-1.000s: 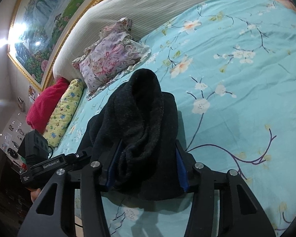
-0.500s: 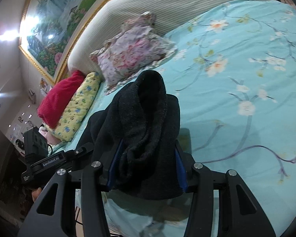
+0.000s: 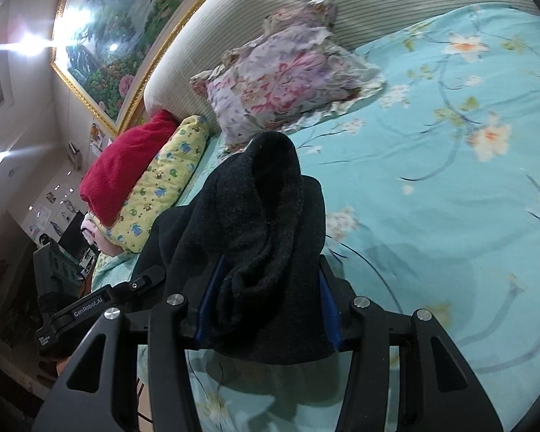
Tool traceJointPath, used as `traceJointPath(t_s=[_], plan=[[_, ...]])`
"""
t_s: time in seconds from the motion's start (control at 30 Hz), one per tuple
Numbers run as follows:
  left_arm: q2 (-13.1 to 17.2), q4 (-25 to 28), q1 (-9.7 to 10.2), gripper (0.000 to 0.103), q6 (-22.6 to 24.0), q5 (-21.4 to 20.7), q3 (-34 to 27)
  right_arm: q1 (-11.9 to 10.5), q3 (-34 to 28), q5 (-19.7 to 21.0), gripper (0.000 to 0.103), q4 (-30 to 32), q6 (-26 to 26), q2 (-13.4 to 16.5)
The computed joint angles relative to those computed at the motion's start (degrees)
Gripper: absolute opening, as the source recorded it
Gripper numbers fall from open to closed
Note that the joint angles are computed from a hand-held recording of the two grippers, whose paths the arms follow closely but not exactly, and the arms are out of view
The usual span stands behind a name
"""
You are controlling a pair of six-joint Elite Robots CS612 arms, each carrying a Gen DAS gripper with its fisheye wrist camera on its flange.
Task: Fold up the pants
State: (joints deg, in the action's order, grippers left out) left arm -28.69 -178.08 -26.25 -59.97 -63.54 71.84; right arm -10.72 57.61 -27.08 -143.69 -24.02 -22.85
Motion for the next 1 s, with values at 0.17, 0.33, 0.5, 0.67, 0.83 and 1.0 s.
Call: traceJointPath(t_s=[0.17, 0.33, 0.5, 0.67, 0.83, 1.0], plan=[[0.10, 1.74, 1.14, 0.029, -2.06, 1.47, -0.23, 1.74, -3.95, -0.17, 0.050, 2.64, -0.64, 1.96], [0.31, 2.06, 2.04, 0.029, -2.53, 2.29, -0.73, 2.91, -8.34, 0.18, 0.050, 5.56, -0.44, 3.94], [1.17, 3.31, 2.91, 0.028, -3.26, 1.53, -1.84, 3.87, -11.93, -0.87, 0.050, 6.00, 0.85, 5.70], [1.97, 3.42, 3.67, 0.035, -4.20, -1.28, -1.91, 4.62, -13.86, -5.65, 0.057, 7.54, 0.37, 6.64], [2.08, 6.33, 3.26, 0.058, -3.58, 1.15, -2.20, 5.02, -14.29, -13.20, 0.061, 2.90, 2.06, 7.43], [2.77, 6.93, 3.40, 0.066, -3.60, 0.76, -2.74, 4.98, -16.04, -14.88, 0.074, 2.42, 2.80, 8.74]])
